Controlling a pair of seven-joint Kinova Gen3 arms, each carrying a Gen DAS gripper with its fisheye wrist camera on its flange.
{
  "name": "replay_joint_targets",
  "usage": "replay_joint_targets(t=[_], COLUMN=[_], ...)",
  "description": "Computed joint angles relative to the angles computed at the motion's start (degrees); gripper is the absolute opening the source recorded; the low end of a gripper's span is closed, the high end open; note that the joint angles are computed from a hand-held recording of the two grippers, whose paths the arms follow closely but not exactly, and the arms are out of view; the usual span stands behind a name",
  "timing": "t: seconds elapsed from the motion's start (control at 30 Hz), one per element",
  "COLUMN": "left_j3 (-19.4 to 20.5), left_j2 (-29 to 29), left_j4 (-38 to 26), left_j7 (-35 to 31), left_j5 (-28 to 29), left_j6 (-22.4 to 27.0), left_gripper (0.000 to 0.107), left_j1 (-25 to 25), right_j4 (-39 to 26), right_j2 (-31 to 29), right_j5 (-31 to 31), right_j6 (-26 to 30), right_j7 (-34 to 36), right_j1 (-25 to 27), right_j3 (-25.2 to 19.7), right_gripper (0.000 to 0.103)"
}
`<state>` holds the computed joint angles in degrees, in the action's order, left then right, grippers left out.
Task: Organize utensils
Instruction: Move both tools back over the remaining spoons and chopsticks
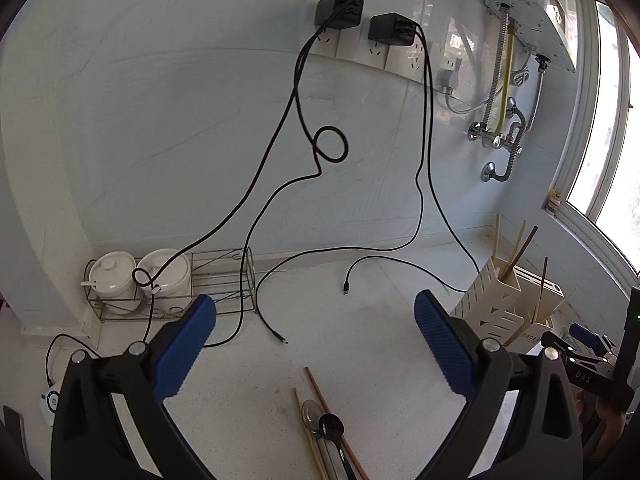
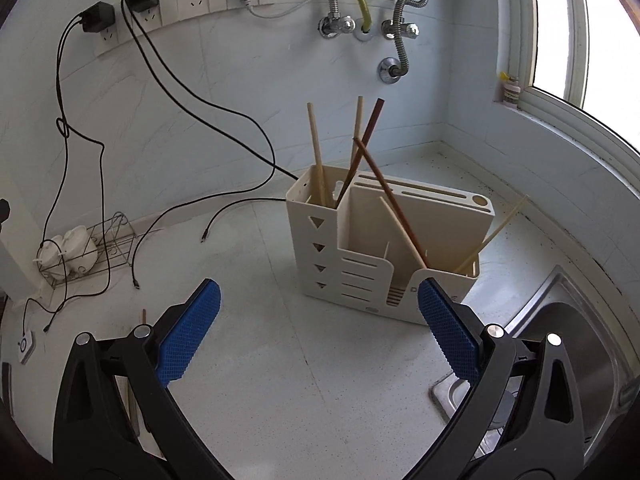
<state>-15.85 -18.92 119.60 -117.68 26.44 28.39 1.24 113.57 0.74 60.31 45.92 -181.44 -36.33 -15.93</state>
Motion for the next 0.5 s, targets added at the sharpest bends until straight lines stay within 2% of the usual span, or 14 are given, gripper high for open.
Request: replay_joint_targets(t=[0.17, 0.33, 0.5], left_j3=[-2.2, -0.5, 0.4], left_j2=[2.4, 5.2, 9.6], left_j4=[-0.6, -0.7, -0.9], left_j7=[1.5, 2.4, 0.7], left_j5=[0.5, -0.6, 0.2], left_j6=[5.0, 8.2, 12.2], left_gripper=[0.098, 0.098, 0.098], left_j1=[-2.9, -7.5, -11.3], right_j4=[-2.6, -4.7, -7.0], right_j2=[2.8, 5.5, 8.8], right_j5=[-4.1, -8.1, -13.5], right_j6=[-2.8, -5.0, -5.9], right_j7=[5.6, 11.5, 18.9], right_j1=[-0.6, -2.0, -3.5], right_j3=[0.5, 1.7, 3.1], right_gripper=[0.095, 0.095, 0.094])
